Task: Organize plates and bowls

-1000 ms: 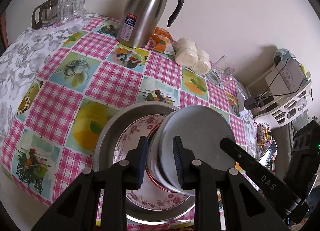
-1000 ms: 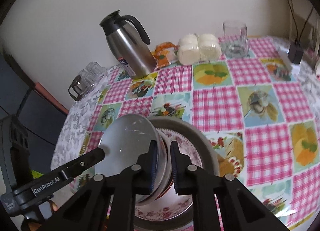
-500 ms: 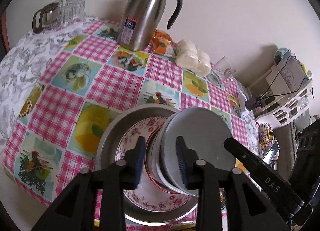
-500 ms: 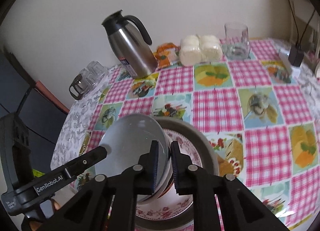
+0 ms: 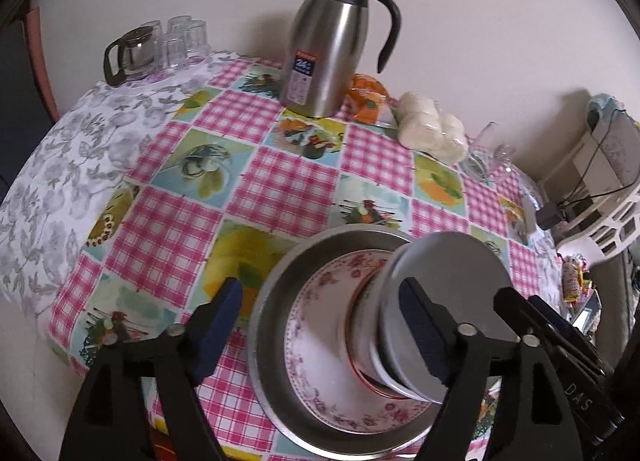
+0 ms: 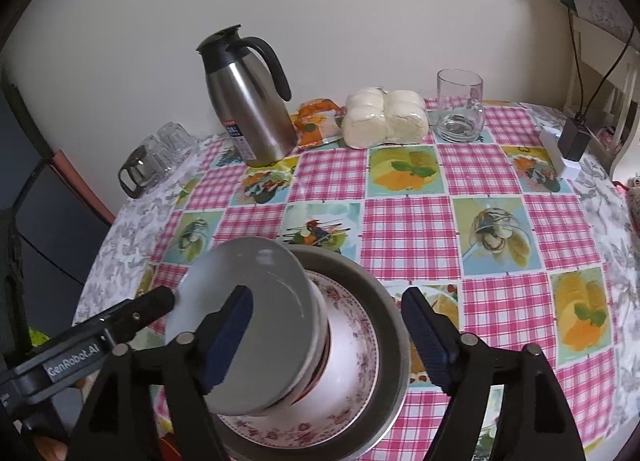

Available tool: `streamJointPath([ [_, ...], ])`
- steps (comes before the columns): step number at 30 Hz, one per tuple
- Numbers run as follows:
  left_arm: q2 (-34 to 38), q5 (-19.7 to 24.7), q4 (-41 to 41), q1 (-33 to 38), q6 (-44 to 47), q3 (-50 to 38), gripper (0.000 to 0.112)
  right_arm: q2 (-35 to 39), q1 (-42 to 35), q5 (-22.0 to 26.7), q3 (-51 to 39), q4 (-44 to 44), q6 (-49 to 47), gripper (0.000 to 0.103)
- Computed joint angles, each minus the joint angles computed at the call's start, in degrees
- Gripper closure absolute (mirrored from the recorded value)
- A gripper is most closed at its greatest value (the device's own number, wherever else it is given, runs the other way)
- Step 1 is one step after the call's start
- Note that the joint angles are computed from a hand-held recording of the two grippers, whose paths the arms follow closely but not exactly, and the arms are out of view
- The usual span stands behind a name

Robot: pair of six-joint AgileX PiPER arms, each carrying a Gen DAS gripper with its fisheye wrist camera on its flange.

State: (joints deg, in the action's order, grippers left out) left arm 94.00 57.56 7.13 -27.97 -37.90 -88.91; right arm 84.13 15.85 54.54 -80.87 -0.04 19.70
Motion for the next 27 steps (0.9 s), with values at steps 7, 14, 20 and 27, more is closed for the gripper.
streamJointPath([
  [7, 0.3, 1.1, 5.8, -0.8, -4.1, -0.1, 0.021, 0.4, -0.3, 0.3, 0.2, -1.1, 0.5, 0.01],
  [14, 0.4, 1.8, 10.7, -2.0, -7.6, 0.6, 0.011, -0.5, -0.3, -0.9, 1.6, -2.4, 0.9, 0.0],
  [20, -1.0, 0.8, 12.8, -2.8, -9.2, 2.3, 0.011, -2.1, -0.2, -2.0, 3.6, -2.2, 0.6, 0.0],
  [27, -5.4, -1.3, 15.0, -4.2, -12.9, 7.4, 0.011, -6.8, 1.6, -4.9, 8.8, -3.5, 2.7, 0.0],
])
